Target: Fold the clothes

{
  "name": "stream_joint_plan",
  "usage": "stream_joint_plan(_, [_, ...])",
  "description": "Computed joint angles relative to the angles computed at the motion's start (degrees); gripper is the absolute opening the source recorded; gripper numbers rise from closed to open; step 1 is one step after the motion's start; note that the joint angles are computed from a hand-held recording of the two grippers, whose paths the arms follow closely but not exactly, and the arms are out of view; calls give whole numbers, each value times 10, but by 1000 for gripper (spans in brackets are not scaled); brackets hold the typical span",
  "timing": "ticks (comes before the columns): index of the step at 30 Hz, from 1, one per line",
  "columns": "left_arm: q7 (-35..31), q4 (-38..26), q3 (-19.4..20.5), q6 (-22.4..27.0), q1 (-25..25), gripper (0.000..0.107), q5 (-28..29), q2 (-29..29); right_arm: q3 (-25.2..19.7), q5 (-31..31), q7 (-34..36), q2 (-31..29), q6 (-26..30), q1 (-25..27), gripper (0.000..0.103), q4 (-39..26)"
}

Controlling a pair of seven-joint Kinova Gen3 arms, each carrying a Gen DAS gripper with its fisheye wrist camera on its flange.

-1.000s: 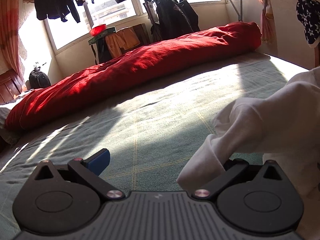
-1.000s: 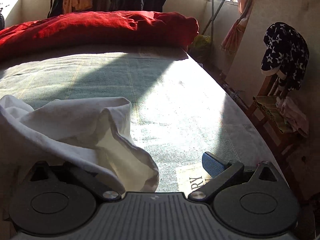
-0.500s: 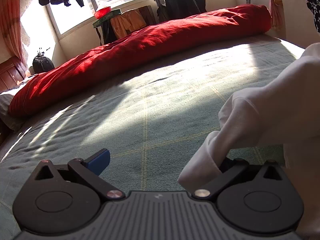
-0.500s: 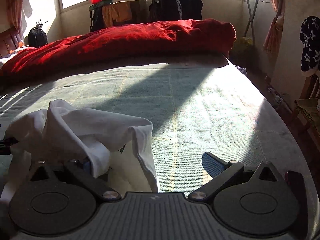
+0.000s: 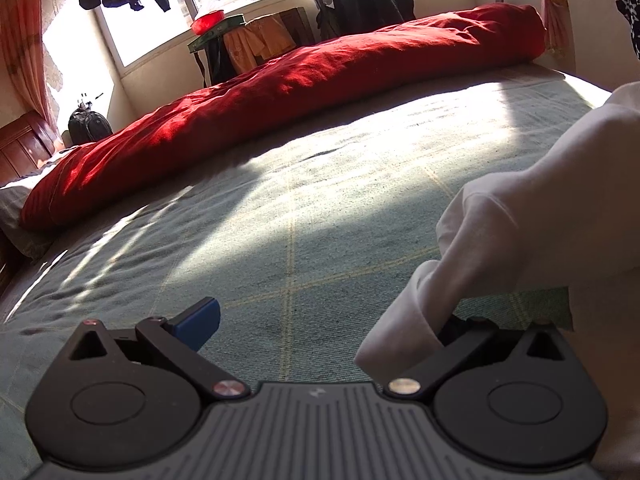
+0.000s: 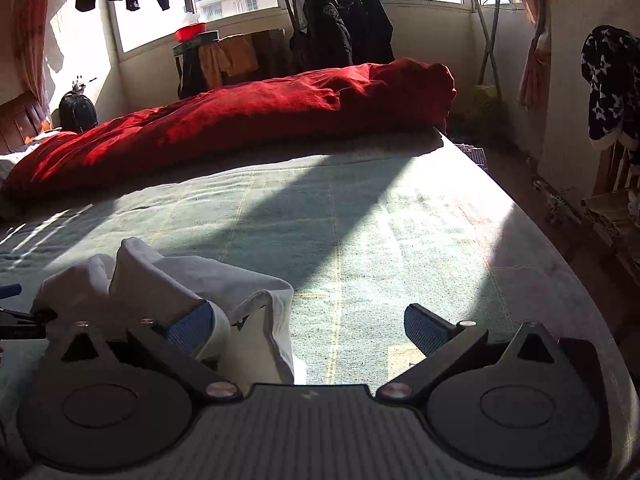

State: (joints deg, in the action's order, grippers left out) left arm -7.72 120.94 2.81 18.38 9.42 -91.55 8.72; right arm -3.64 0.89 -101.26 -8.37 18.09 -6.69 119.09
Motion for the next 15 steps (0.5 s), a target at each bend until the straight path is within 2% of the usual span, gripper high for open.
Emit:
stream_joint_plan(1, [0, 0, 0, 2, 1, 103, 0, 1, -6, 10, -5, 7, 4, 3, 103, -2])
stream_joint_plan(3, [-12, 0, 0, -1, -1, 103, 15, 0, 15, 10, 13, 25, 22, -19, 103, -11])
stream_joint_plan(5, [-26, -1, -3, -4, -1, 103, 32, -1, 67, -27, 54, 27, 14, -66, 103, -4])
stream_joint_plan(9, [-48, -2, -10, -2, 6, 103, 51, 2, 165, -120, 111, -13, -53, -146, 103, 38])
stream_joint_plan(11, [-42, -3, -13, 1, 12, 103, 48, 3, 170, -166, 152, -29, -76, -139, 103, 51])
stream_joint_plan(12, [-36, -3, -13, 5, 15, 103, 45, 5, 157, -180, 175, -29, -74, -120, 103, 50])
stream_joint_plan(15, [-33, -3, -13, 10, 19, 103, 41, 7, 118, -198, 222, -13, -21, -67, 103, 32])
